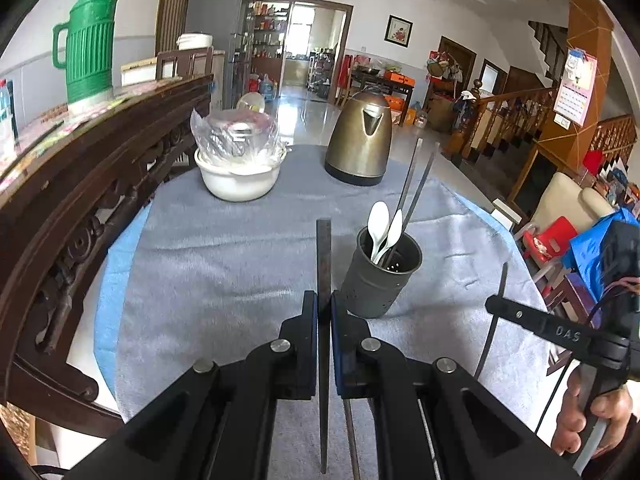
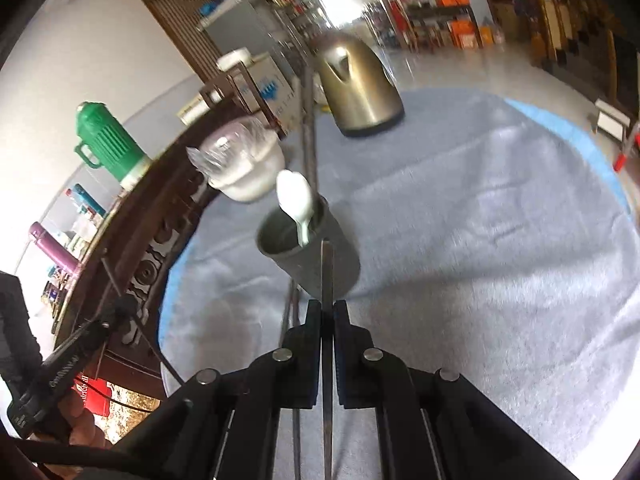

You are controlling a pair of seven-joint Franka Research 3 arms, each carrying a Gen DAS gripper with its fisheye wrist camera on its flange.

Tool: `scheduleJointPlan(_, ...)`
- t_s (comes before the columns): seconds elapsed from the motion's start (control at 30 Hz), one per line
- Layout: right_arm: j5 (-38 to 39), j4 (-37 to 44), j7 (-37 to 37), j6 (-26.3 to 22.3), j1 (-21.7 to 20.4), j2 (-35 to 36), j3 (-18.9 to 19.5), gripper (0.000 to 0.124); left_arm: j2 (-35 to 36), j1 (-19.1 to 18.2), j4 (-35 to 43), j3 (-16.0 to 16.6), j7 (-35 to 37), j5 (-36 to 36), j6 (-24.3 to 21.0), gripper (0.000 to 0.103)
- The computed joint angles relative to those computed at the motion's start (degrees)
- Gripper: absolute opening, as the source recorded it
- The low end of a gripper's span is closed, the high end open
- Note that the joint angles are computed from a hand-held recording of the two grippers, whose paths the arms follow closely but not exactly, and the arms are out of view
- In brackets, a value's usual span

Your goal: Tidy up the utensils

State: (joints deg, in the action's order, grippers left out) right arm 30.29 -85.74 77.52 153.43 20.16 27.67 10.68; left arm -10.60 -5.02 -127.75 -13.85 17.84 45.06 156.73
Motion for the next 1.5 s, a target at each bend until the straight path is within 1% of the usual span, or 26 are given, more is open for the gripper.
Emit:
scheduleJointPlan(0.1,1.3,-2.3,-2.1,2.7,-0.3,-1.9,0.9,0.006,-0.1,-0.4,0.4,-0.3,0.5,-0.2,-1.3,0.006)
scheduleJointPlan(0.3,4.5,-4.9,-5.6,5.4,-0.9,-4.4,2.1,0.006,-0.3,-0.8,1.4,-1.0,0.3,1.6,-3.5,0.006)
scheduleJointPlan(0.5,6.5,-6.4,-8.0,6.7,-0.8,-6.0,2.3,0.006,-0.6,-1.3,2.3,-1.6,-0.9,3.8,-5.6,0.006)
scheduleJointPlan(0.63,7.3,-7.0,-9.2,6.7,-0.5,-6.8,2.4,0.006,-1.0,-1.8,2.5,-2.0,-1.8,5.2,-7.1,0.006)
scheduleJointPlan(0.77,6.9,-7.7,-9.2,7.1,0.0,-7.3,2.0,0.006,-1.3,-2.2,1.9,-1.6,-1.5,4.7,-7.2,0.006)
scheduleJointPlan(0.83,6.7,-7.7,-8.8,6.9,0.1,-7.3,1.6,0.006,-1.2,-2.3,1.5,-1.0,-0.4,3.4,-6.5,0.006)
scheduleJointPlan(0.9,5.6,-7.5,-7.1,6.7,0.5,-7.1,0.7,0.006,-0.8,-2.5,0.9,-0.1,1.4,0.1,-5.9,0.006)
scheduleJointPlan(0.97,5.4,-6.9,-5.6,6.0,0.2,-6.5,0.3,0.007,-0.2,-2.4,0.0,0.8,2.9,-2.7,-4.4,0.006)
scheduleJointPlan(1.03,4.4,-6.5,-3.4,5.4,0.2,-5.9,-0.5,0.008,1.0,-2.7,-1.2,2.5,6.8,-9.2,-2.3,0.006)
scheduleJointPlan(1.07,3.8,-5.4,-1.9,3.4,0.0,-5.2,-0.9,0.008,1.4,-2.6,-1.6,2.8,7.6,-11.1,-1.6,0.006)
scheduleJointPlan(1.13,5.6,-4.3,-2.0,1.3,-1.5,-3.9,0.2,0.008,2.9,-3.4,-3.2,4.6,13.2,-19.4,2.4,0.006)
scheduleJointPlan(1.2,5.7,-4.6,-1.7,2.5,-1.4,-3.4,0.1,0.007,4.3,-3.5,-3.8,4.7,15.9,-23.7,4.3,0.006)
scheduleJointPlan(1.27,5.7,-4.8,-2.1,4.0,-1.3,-3.2,0.4,0.007,6.4,-4.4,-4.2,5.3,22.3,-31.1,6.6,0.006)
scheduleJointPlan(1.3,5.6,-4.7,-2.1,4.2,-1.3,-3.2,0.5,0.007,7.1,-4.4,-4.0,5.2,23.9,-33.1,6.9,0.006)
scheduleJointPlan(1.37,4.4,-4.9,-2.0,5.5,-0.6,-3.2,0.2,0.007,9.1,-4.9,-3.6,5.2,30.5,-40.8,8.6,0.006)
scheduleJointPlan(1.4,4.0,-5.1,-2.1,6.2,-0.4,-3.3,0.2,0.007,10.1,-4.8,-3.1,4.9,33.9,-44.0,9.0,0.007)
scheduleJointPlan(1.43,3.6,-5.1,-2.0,6.4,-0.3,-3.4,0.2,0.007,11.0,-4.7,-2.3,4.6,36.2,-46.0,8.1,0.009)
scheduleJointPlan(1.5,3.2,-5.1,-2.0,6.4,-0.4,-3.4,0.4,0.007,13.3,-4.1,0.2,3.9,38.8,-47.3,5.6,0.011)
